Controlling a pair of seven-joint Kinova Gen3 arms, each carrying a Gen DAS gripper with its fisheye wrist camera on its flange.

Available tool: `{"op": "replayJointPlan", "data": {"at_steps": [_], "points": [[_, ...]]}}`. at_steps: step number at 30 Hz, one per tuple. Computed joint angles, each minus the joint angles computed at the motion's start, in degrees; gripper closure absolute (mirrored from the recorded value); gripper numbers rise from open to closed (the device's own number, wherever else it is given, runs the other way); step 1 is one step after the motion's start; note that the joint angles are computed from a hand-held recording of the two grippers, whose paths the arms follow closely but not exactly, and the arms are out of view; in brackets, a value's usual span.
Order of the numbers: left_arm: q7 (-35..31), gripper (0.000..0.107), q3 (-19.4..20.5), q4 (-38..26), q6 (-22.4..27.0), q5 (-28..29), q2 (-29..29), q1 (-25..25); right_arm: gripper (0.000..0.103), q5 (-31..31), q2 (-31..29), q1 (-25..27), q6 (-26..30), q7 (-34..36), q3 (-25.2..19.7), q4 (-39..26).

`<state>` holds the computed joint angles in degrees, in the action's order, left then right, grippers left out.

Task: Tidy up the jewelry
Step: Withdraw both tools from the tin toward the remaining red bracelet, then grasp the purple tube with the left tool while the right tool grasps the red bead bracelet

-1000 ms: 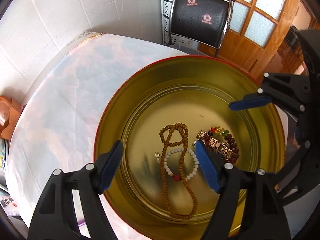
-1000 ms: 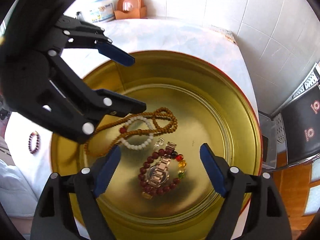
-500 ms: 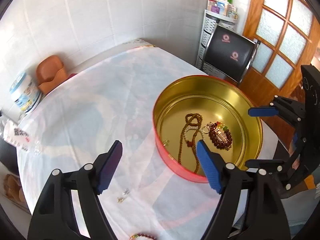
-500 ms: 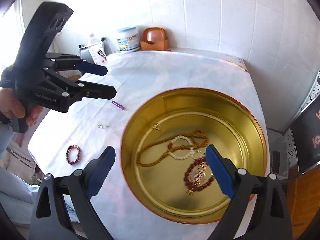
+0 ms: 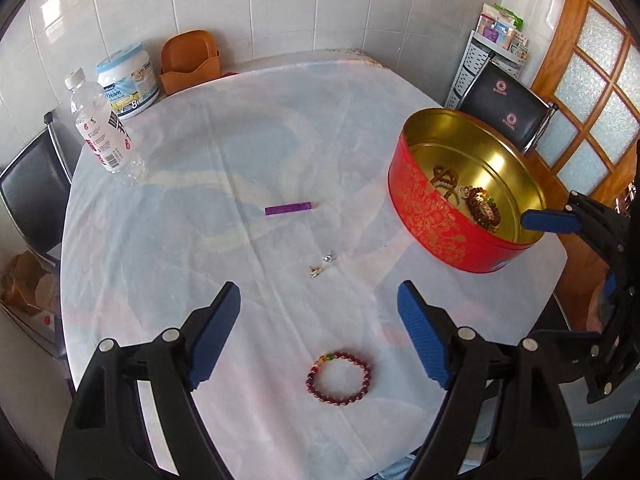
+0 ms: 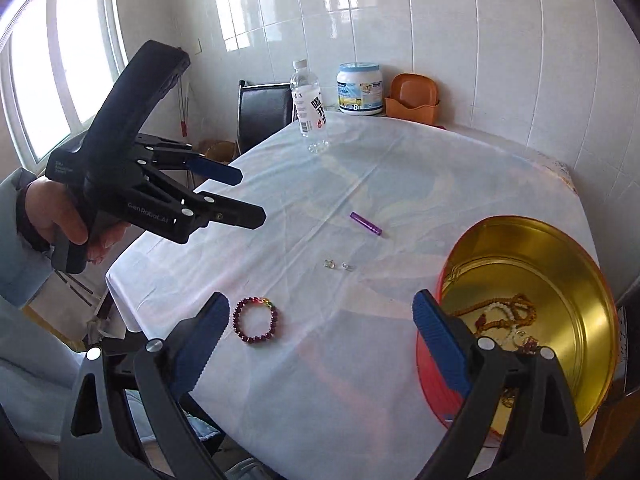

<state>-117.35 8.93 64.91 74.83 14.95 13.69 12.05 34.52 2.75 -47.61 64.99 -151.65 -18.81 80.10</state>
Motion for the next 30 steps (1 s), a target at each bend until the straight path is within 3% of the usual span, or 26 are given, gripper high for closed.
{"op": "replayJointPlan", "data": {"at_steps": [2,5,10,12,14,16,19,23,25,27,30], "points": [[-4.7,0.028,1.7,-0.2,0.0,1.8,1.3,-3.6,0.009,0.8,2.4,-0.7,2.2,-2.5,-0.4,-1.9],[-11.7,0.028,9.0,-1.7,0.8,2.9,4.6,-11.5,0.009,2.5,8.8,-2.3,8.5,-7.8,-1.2,-7.9],[-23.3,0.028,22.3,-8.1,3.7,-2.6,12.9,-20.2,0.009,0.4,20.1,-11.9,19.8,-18.7,8.7,-21.2],[-28.0,0.028,27.6,-10.6,4.1,-5.9,16.4,-21.9,0.009,-0.5,24.5,-13.8,24.2,-23.2,11.0,-26.5],[-32.6,0.028,29.8,-13.5,5.3,-8.4,19.8,-21.0,0.009,-1.8,28.5,-15.3,28.3,-26.3,13.2,-31.8],[-36.8,0.028,27.8,-16.8,7.2,-9.2,22.6,-17.5,0.009,-4.0,31.8,-15.9,32.0,-27.9,14.9,-37.1],[-42.8,0.028,20.2,-20.2,8.2,-5.9,25.1,-11.5,0.009,-6.3,34.9,-16.4,35.5,-27.8,17.0,-42.1],[-49.2,0.028,9.6,-24.4,8.5,-0.2,28.3,-4.3,0.010,-9.4,37.0,-16.2,37.3,-26.8,19.1,-43.5],[-51.7,0.028,4.9,-27.9,9.8,2.6,30.7,-1.1,0.024,-9.7,36.8,-16.3,36.7,-28.3,20.1,-42.2],[-53.2,0.028,3.7,-30.7,10.5,2.5,32.9,0.7,0.026,-10.8,36.5,-15.8,35.6,-30.3,20.2,-40.4],[-53.5,0.028,4.2,-38.5,16.1,4.8,37.6,1.4,0.027,-10.2,37.7,-15.9,35.8,-28.2,20.0,-41.3]]}}
